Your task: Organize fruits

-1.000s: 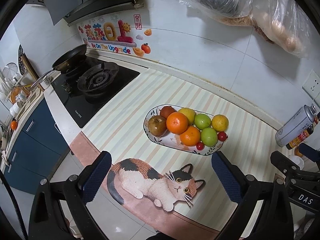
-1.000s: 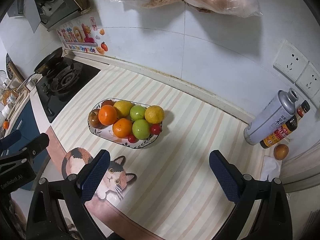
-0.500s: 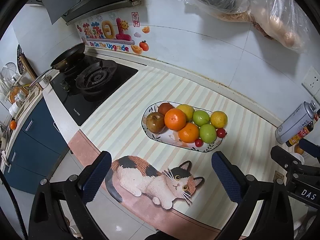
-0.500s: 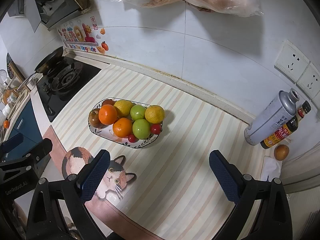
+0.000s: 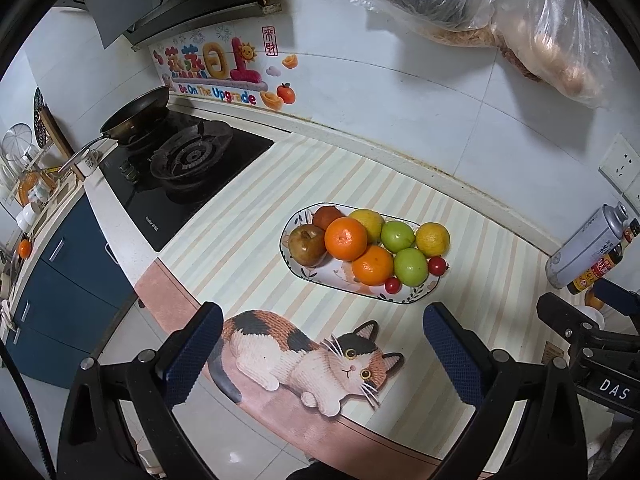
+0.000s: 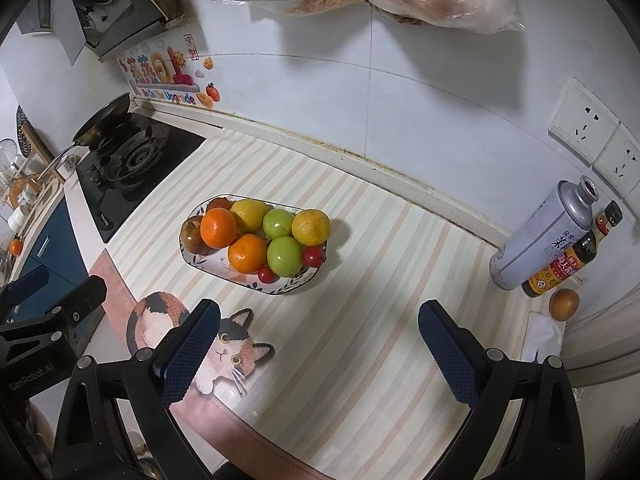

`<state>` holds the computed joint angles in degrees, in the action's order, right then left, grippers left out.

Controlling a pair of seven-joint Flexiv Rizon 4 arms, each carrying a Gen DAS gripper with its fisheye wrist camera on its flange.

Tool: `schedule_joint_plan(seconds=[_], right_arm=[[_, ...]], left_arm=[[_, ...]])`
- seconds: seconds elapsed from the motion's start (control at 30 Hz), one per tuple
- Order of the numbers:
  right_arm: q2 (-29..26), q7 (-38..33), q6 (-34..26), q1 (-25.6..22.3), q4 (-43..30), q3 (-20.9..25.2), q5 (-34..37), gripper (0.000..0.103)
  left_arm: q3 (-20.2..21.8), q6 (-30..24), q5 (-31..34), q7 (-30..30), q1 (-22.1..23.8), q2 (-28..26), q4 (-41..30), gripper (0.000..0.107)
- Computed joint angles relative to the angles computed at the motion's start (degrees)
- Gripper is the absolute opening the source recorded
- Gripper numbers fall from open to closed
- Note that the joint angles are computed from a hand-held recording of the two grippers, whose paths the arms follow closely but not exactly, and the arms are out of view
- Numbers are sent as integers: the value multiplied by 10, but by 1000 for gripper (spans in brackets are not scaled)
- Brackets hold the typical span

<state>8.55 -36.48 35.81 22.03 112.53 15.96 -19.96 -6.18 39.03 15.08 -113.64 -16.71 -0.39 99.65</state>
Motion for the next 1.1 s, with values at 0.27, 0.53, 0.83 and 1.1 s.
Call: schedule_joint_plan(seconds=[0.27,0.53,0.83,1.1], right_arm=[[3,-7,2,2,-1,1,8,101],[7,-11,3,2,-2,1,10,101],[8,-11,1,1,-2,2,8,101],[13,-10,-3,1,-1,3,10,101]], left_arm=[[-1,2,-2,2,0,2,2,102],[-2,2,2,-2,0,4,2,102],[-6,-5,5,-9,-2,9,-1,103],[-5,-5,4,-8,-2,11,0,102]])
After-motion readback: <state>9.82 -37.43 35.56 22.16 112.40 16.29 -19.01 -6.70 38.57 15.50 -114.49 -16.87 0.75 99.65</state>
